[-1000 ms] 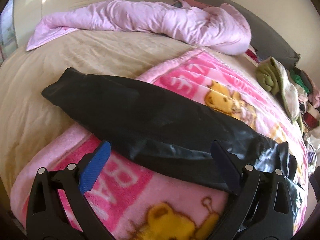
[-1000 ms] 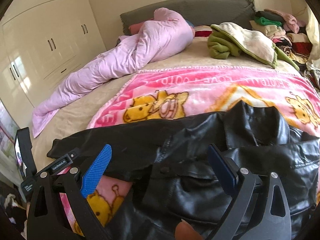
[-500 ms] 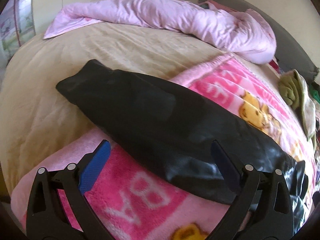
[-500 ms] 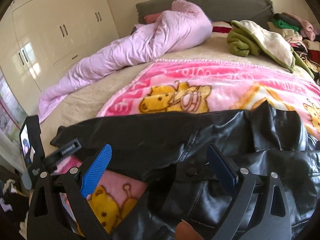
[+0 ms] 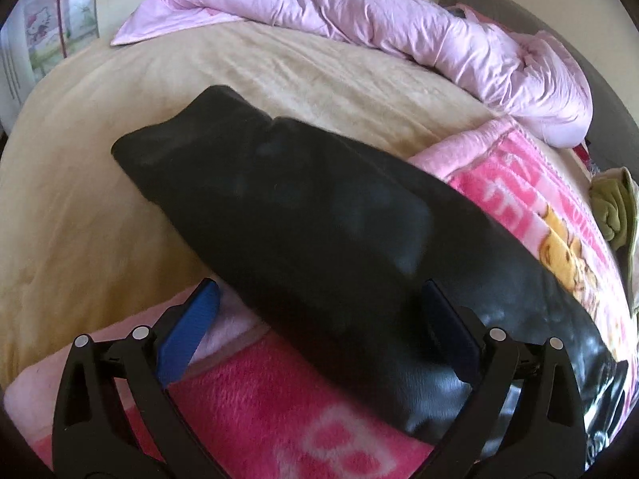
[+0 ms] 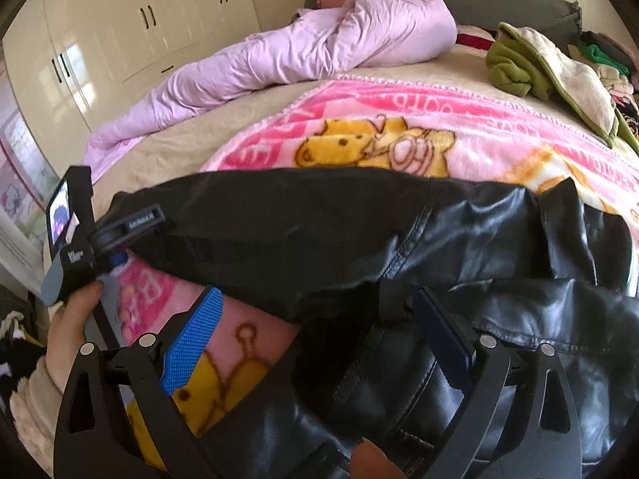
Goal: Fold large clothes
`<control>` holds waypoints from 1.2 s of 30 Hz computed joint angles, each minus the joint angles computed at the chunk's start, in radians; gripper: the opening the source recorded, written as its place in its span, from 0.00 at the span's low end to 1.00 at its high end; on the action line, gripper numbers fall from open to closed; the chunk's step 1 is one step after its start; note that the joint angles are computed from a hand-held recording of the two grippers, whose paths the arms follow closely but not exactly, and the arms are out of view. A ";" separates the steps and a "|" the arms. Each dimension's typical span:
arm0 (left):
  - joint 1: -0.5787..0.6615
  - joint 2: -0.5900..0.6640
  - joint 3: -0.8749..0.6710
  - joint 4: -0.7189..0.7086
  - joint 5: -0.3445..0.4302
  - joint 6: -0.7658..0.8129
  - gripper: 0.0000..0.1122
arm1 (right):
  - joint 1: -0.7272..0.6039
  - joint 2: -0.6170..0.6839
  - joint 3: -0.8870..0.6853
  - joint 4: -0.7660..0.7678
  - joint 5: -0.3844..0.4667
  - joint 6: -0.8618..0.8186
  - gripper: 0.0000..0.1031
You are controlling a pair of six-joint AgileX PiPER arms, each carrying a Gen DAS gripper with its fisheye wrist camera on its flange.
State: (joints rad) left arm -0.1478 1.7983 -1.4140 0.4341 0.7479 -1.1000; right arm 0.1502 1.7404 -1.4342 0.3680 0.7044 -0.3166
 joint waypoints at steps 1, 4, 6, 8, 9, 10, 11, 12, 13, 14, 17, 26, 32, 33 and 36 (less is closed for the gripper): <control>0.007 -0.001 0.005 -0.001 -0.016 -0.006 0.83 | -0.002 0.003 0.001 0.002 0.000 -0.002 0.92; 0.032 0.005 0.019 -0.006 -0.074 -0.016 0.83 | -0.021 -0.014 0.026 0.037 -0.006 -0.040 0.92; 0.044 0.019 0.002 -0.030 -0.080 0.004 0.80 | -0.032 -0.029 0.041 0.051 -0.010 -0.054 0.92; 0.053 0.013 0.013 -0.032 -0.113 -0.004 0.62 | -0.048 -0.045 0.055 0.076 -0.010 -0.074 0.92; 0.054 0.011 0.016 -0.028 -0.118 -0.011 0.59 | -0.055 -0.051 0.060 0.084 -0.010 -0.081 0.92; 0.060 0.000 0.031 -0.033 -0.145 -0.011 0.50 | -0.063 -0.059 0.067 0.087 -0.012 -0.084 0.92; 0.064 -0.006 0.038 -0.035 -0.161 -0.008 0.42 | -0.068 -0.065 0.072 0.089 -0.014 -0.085 0.92; 0.071 -0.013 0.047 -0.050 -0.183 0.008 0.36 | -0.076 -0.072 0.079 0.096 -0.016 -0.090 0.92; 0.090 -0.034 0.077 -0.101 -0.245 0.063 0.22 | -0.085 -0.080 0.086 0.104 -0.016 -0.095 0.92; 0.102 -0.045 0.091 -0.148 -0.279 0.112 0.13 | -0.096 -0.091 0.096 0.112 -0.015 -0.101 0.92; 0.120 -0.086 0.113 -0.268 -0.338 0.238 0.03 | -0.135 -0.127 0.135 0.152 -0.014 -0.129 0.92; 0.064 -0.228 0.123 -0.307 -0.404 0.355 0.00 | -0.297 -0.264 0.270 0.310 0.003 -0.242 0.92; -0.020 -0.300 0.113 -0.214 -0.418 0.302 0.00 | -0.428 -0.366 0.344 0.371 0.047 -0.301 0.92; -0.036 -0.312 0.113 -0.204 -0.423 0.299 0.00 | -0.451 -0.385 0.354 0.377 0.054 -0.311 0.92; -0.105 -0.340 0.100 -0.125 -0.425 0.256 0.00 | -0.523 -0.456 0.392 0.397 0.074 -0.348 0.92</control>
